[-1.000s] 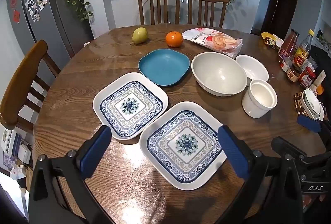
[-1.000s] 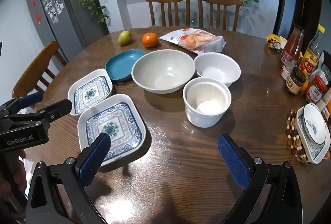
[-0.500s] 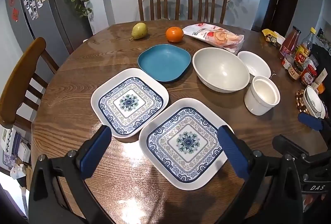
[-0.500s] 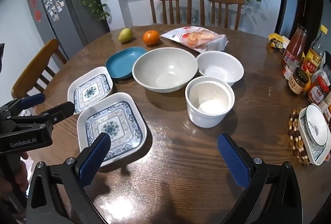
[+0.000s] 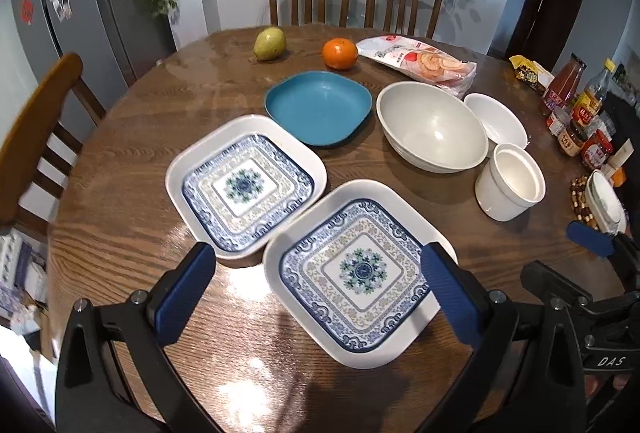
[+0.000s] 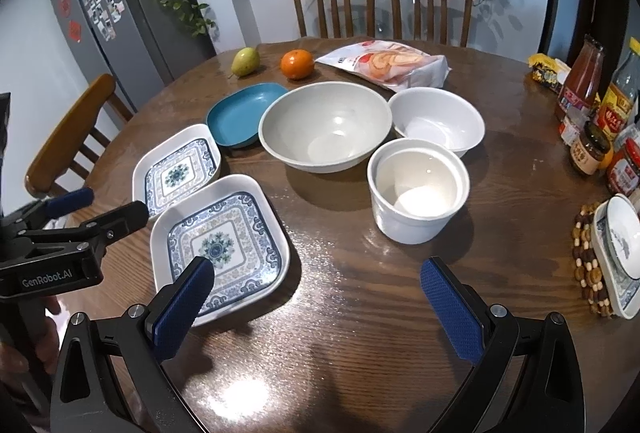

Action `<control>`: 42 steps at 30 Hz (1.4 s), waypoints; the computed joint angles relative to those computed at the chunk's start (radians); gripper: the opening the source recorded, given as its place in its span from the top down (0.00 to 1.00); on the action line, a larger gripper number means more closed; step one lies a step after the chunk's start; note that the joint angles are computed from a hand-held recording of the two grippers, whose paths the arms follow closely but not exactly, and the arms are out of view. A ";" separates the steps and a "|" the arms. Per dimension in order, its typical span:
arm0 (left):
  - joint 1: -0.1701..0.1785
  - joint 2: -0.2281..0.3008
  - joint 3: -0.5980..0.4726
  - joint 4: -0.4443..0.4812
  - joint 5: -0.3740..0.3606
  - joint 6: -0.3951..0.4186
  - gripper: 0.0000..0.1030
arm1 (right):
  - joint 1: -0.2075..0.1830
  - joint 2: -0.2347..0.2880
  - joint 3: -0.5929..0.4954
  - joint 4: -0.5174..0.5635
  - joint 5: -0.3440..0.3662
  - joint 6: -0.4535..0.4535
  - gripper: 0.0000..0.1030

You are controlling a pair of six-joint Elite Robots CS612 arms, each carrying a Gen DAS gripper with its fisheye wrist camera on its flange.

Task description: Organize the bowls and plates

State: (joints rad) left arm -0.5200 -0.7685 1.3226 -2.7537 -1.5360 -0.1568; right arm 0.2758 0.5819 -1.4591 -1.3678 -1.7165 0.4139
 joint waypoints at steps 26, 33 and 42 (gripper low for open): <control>0.019 0.071 -0.049 0.109 -0.034 -0.066 0.20 | -0.016 -0.025 0.174 -0.060 0.176 -0.122 0.36; 0.023 0.081 -0.062 0.130 -0.075 -0.057 0.35 | -0.015 -0.033 0.193 -0.043 0.175 -0.138 0.63; 0.022 0.076 -0.050 0.117 -0.043 -0.058 0.57 | -0.022 -0.029 0.172 -0.005 0.190 -0.096 0.88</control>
